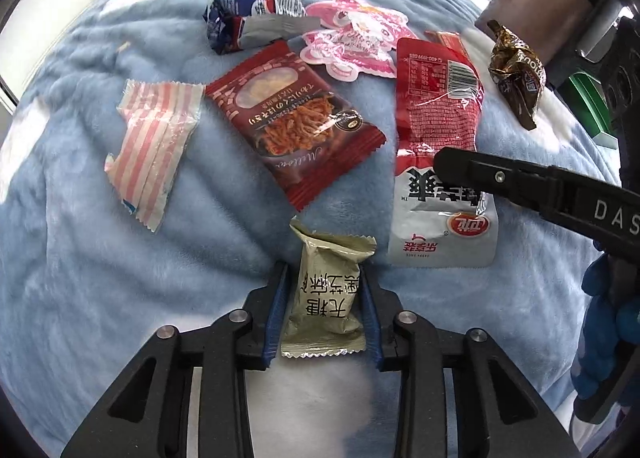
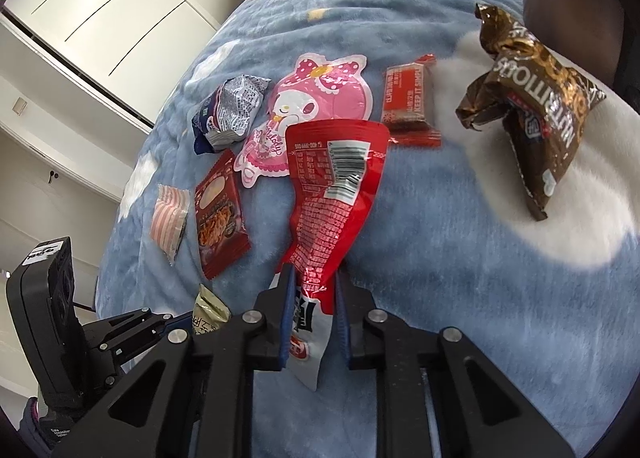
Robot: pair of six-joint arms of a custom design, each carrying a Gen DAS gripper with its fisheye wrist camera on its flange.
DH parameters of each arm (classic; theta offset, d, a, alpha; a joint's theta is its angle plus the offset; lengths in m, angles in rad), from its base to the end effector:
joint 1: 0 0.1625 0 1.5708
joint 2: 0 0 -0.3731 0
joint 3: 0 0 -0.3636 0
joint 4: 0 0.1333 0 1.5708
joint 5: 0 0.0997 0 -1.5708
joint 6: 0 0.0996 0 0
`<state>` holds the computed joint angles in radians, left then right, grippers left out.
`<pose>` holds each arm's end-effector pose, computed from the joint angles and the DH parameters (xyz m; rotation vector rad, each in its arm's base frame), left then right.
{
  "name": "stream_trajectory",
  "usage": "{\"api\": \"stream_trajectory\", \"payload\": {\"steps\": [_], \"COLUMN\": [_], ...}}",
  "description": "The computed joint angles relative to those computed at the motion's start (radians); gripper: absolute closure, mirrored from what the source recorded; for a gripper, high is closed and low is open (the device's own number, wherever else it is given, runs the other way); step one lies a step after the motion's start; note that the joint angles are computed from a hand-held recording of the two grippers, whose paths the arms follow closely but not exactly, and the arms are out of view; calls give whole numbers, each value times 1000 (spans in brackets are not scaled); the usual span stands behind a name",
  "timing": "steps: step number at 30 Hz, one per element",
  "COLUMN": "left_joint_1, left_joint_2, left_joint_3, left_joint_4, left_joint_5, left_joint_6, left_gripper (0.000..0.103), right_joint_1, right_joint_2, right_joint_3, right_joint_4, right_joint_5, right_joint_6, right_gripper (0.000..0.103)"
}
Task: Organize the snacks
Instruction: 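Grasp the khaki snack packet with left tool while right tool grasps red spicy packet, then carry both held packets up and over to the green tray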
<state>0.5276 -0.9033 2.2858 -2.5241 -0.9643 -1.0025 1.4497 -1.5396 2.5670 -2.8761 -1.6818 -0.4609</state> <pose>-0.2116 -0.3433 -0.0176 0.2164 2.4404 -0.3753 0.0824 -0.3351 0.1564 0.4740 -2.8978 0.3466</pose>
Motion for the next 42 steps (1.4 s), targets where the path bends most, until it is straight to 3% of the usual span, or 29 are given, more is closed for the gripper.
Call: {"api": "stream_trajectory", "payload": {"steps": [2, 6, 10, 12, 17, 21, 25, 34, 42], "left_joint_1": [-7, -56, -90, -146, -178, -213, -293, -388, -425], "left_joint_2": [-7, -127, -167, -187, -220, -251, -332, -329, -280], "left_joint_3": [1, 62, 60, 55, 35, 19, 42, 7, -54], "left_joint_4": [9, 77, 133, 193, 273, 343, 445, 550, 581], "left_joint_5": [1, -9, 2, -3, 16, 18, -6, -21, -41], "left_joint_6": [-16, -73, -124, -195, -250, -305, -398, -508, -514], "left_gripper": [85, 86, 86, 86, 86, 86, 86, 86, 86], "right_joint_1": [1, 9, 16, 18, 9, 0, -10, -12, -132], "right_joint_2": [-7, -26, -58, -79, -161, -247, -354, -608, -883], "right_joint_3": [1, 2, 1, 4, 15, 22, 25, 26, -1], "right_joint_4": [2, 13, 42, 53, 110, 184, 278, 467, 702], "right_joint_5": [6, 12, 12, 13, 29, 47, 66, 52, 100], "right_joint_6": [-4, -2, -2, 0, 3, 8, 17, 10, -71], "right_gripper": [103, 103, 103, 103, 103, 103, 103, 103, 103]}}
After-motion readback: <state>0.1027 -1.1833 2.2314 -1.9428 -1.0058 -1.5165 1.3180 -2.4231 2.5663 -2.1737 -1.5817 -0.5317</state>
